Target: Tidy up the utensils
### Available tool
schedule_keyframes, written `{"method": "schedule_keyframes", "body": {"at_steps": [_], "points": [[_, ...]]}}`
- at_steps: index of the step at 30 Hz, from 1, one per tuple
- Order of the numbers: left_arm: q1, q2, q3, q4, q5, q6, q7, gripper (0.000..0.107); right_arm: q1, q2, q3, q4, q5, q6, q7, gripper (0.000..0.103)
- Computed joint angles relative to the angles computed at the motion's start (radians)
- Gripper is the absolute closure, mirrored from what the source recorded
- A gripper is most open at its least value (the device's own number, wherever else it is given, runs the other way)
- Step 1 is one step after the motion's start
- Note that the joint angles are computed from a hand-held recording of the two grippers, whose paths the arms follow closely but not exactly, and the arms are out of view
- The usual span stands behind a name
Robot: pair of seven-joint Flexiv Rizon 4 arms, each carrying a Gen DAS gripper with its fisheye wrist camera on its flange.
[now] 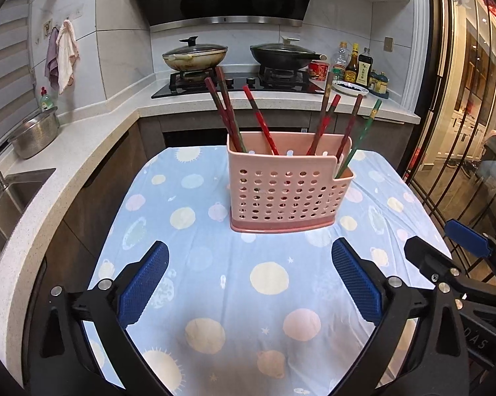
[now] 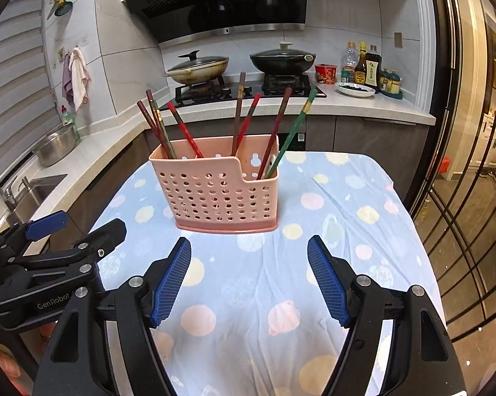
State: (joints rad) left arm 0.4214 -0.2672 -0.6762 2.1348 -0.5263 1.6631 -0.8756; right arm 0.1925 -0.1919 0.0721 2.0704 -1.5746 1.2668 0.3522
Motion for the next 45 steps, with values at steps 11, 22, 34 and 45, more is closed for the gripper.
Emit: {"method": "schedule_keyframes", "body": {"at_steps": [11,22,34,45], "points": [[-0.071,0.024,0.096,0.029,0.029,0.001,-0.044,0.011,0.007,0.028,0.016,0.039,-0.019,-0.047,0.036,0.013],[-0.135,0.036,0.166,0.047,0.002,0.002,-0.019,0.011,0.019,0.037,0.026,0.063,-0.017,-0.098,0.025,0.007],[-0.178,0.039,0.207,0.055,-0.036,-0.005,0.004,0.011,0.029,0.042,0.031,0.076,-0.012,-0.115,0.008,0.007],[-0.236,0.037,0.270,0.049,-0.047,-0.015,0.006,0.011,0.032,0.039,0.030,0.078,-0.014,-0.116,0.005,0.007]]}}
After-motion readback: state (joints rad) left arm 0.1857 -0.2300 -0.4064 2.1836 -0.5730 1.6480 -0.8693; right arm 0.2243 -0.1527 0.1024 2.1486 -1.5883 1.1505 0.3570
